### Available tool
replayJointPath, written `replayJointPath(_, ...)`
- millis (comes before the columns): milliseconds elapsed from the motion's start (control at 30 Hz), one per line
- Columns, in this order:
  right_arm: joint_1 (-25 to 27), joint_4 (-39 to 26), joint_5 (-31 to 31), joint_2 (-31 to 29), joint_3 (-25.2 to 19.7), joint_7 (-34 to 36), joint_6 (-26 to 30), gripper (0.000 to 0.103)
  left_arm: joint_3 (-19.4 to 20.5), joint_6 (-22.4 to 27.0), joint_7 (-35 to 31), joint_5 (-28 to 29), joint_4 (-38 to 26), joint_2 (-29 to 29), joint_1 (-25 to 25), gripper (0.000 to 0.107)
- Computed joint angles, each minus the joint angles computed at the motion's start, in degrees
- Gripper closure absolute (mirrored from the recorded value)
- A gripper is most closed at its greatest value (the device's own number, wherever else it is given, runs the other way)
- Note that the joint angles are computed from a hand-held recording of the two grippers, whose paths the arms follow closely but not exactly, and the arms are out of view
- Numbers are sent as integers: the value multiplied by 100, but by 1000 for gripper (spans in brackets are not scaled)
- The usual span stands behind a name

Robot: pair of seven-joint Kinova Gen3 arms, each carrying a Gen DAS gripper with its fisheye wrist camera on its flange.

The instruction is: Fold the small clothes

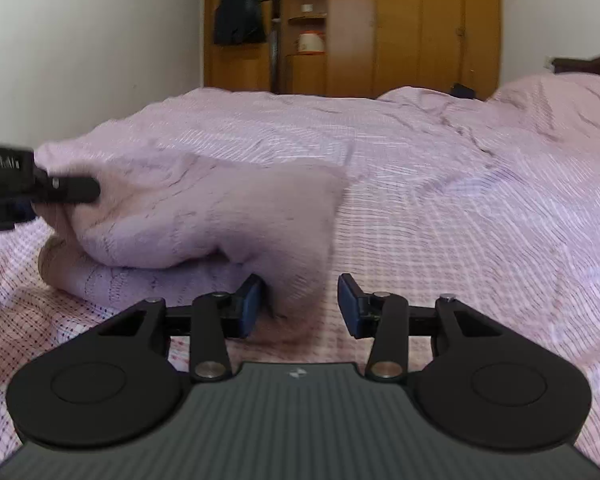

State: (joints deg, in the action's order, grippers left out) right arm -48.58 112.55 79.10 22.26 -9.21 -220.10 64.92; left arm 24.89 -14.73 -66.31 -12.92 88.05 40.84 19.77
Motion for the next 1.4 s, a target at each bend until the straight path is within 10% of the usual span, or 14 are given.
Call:
replayJointPath(333,25,-20,-325,160,-188,-911,562,77,-338,772,-16,383,-300,-72,224,85)
replayJointPath(600,148,555,-474,-412,-386,-934,-245,78,-2024,1123,-582,1486,-426,-242,1512,83)
replayJointPath(767,72,1211,-457,-1011,-642,-1133,-171,82,-2242,1160,-935,2257,-220,-475,1608,78)
replayJointPath(1000,561,1336,852,-1249,-629,-1526,-165,90,-3853,-99,-1761,3143,189,-653,3032,87)
replayJointPath(1167,1577,533,645,-904,-803,-570,-1228,96,-3221,393,-1625,2078,-313,-428,2679,88)
replayJointPath(1400,798,328,175,-241,-177,-234,-929,98,-2687,1717,-1905,1968,-1137,118,2283,100)
